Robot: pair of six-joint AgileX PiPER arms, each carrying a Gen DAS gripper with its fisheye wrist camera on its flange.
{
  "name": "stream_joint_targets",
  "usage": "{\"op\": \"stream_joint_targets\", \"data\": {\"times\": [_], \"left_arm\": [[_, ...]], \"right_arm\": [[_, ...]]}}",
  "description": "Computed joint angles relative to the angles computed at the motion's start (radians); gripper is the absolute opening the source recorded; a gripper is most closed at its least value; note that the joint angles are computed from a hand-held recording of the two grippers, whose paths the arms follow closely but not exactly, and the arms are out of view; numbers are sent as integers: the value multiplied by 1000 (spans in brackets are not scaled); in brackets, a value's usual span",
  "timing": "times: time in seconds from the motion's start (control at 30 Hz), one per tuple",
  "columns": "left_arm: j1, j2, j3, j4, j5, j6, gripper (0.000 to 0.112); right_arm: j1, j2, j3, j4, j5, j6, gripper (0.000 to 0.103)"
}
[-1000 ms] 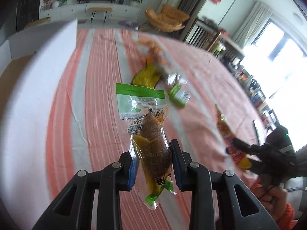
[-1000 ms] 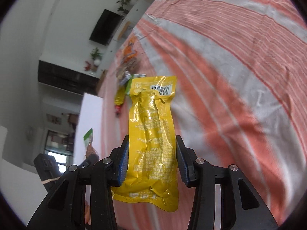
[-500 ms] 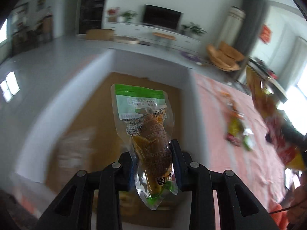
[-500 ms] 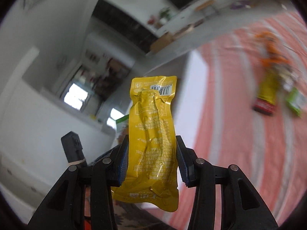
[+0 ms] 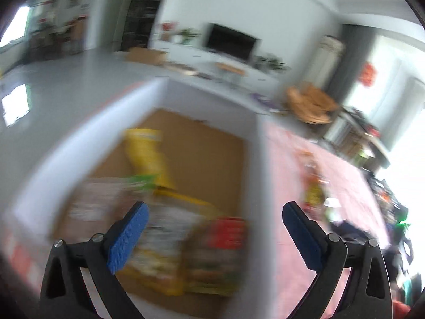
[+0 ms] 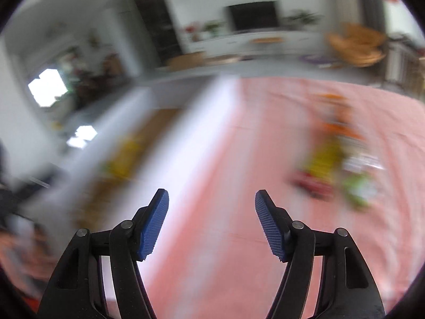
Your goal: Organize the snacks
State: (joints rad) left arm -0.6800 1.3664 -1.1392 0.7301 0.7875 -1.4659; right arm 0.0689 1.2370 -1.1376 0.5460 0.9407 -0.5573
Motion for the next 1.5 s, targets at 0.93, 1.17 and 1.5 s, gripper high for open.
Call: {"op": "stream_joint_targets", "data": {"times": [0.93, 1.17, 1.5], "left_arm": [[-88, 1127, -1253, -292, 302, 635, 103], [-91, 1091, -1205, -290, 294, 627, 103], [-91, 1092, -1206, -290, 293, 627, 103]], "right_arm": [[-523, 276, 77, -99, -310, -181, 78], [-511, 286, 73, -121, -319, -145, 83], [-509, 286, 73, -127, -320, -136, 85]]}}
